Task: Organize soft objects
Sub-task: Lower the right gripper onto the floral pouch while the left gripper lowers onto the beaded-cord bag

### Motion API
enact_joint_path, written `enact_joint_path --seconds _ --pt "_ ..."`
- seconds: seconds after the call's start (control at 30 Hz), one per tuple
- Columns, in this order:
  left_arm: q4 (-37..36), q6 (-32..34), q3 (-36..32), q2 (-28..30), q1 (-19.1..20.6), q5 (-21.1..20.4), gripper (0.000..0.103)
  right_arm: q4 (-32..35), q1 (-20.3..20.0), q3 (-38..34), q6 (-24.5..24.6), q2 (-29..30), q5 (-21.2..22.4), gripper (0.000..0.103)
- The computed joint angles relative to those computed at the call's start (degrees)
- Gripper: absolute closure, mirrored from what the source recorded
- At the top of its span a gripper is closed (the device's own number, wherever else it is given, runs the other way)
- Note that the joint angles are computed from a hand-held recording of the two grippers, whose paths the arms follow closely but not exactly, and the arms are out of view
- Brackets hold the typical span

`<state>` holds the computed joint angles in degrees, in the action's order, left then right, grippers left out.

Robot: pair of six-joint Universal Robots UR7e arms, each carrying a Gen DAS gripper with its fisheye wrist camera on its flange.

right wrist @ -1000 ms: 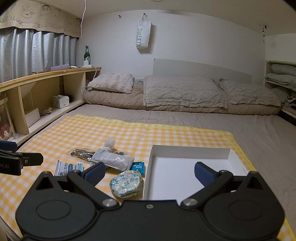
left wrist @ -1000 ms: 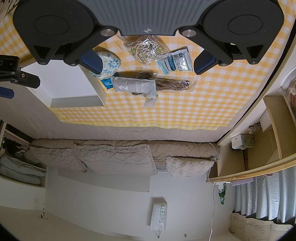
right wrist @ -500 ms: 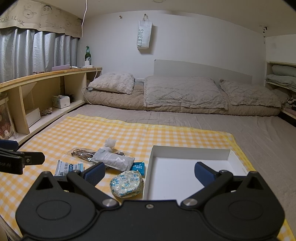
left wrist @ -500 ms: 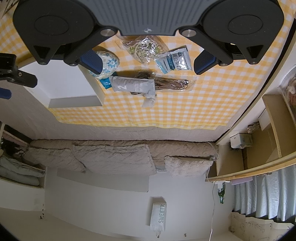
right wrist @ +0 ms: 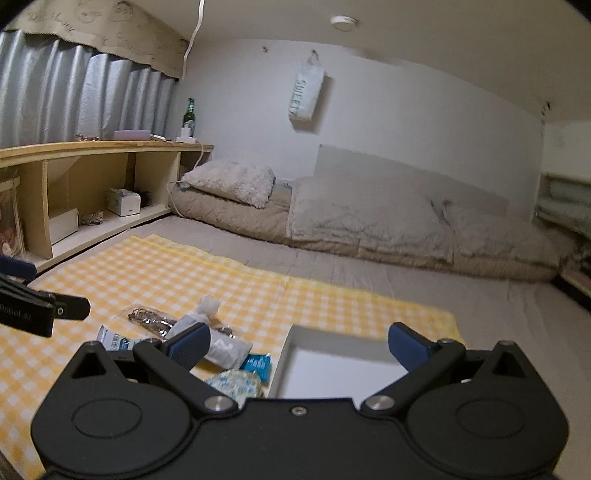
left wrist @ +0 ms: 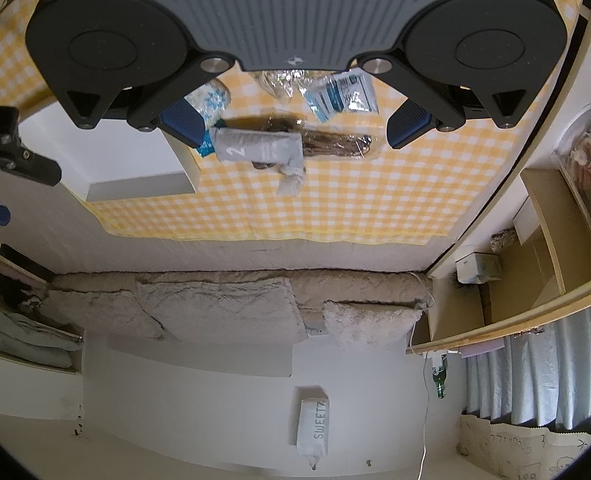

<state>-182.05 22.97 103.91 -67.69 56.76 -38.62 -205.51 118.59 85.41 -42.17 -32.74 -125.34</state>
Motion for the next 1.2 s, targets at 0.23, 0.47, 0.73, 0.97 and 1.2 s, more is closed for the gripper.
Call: enact_joint_path --seconds 0.23,0.47,0.73,0.97,1.2 --pt "1.91 1.04 -5.50 2.95 0.69 0.52 0.000 7.57 -0.52 -5.84 -5.18 1.03 2.59 0.000" --pt "11.21 -6.62 -11.58 6.47 3.00 1.82 0.000 16.93 -1.43 -14.02 -6.82 3.99 4.65 0.000" --pt "29.70 -23.30 -15.88 9.25 6.97 2.47 0.000 25.11 -3.94 -19.81 -17.37 7.42 9.55 0.000" --pt "43.57 -36.45 -22.79 13.03 9.63 0.53 0.000 37.03 -5.72 -19.73 -20.95 7.21 8.86 0.000" --pt "53.64 -41.70 -27.88 16.56 10.77 0.59 0.000 46.67 -7.04 -22.29 -20.90 8.46 7.04 0.000"
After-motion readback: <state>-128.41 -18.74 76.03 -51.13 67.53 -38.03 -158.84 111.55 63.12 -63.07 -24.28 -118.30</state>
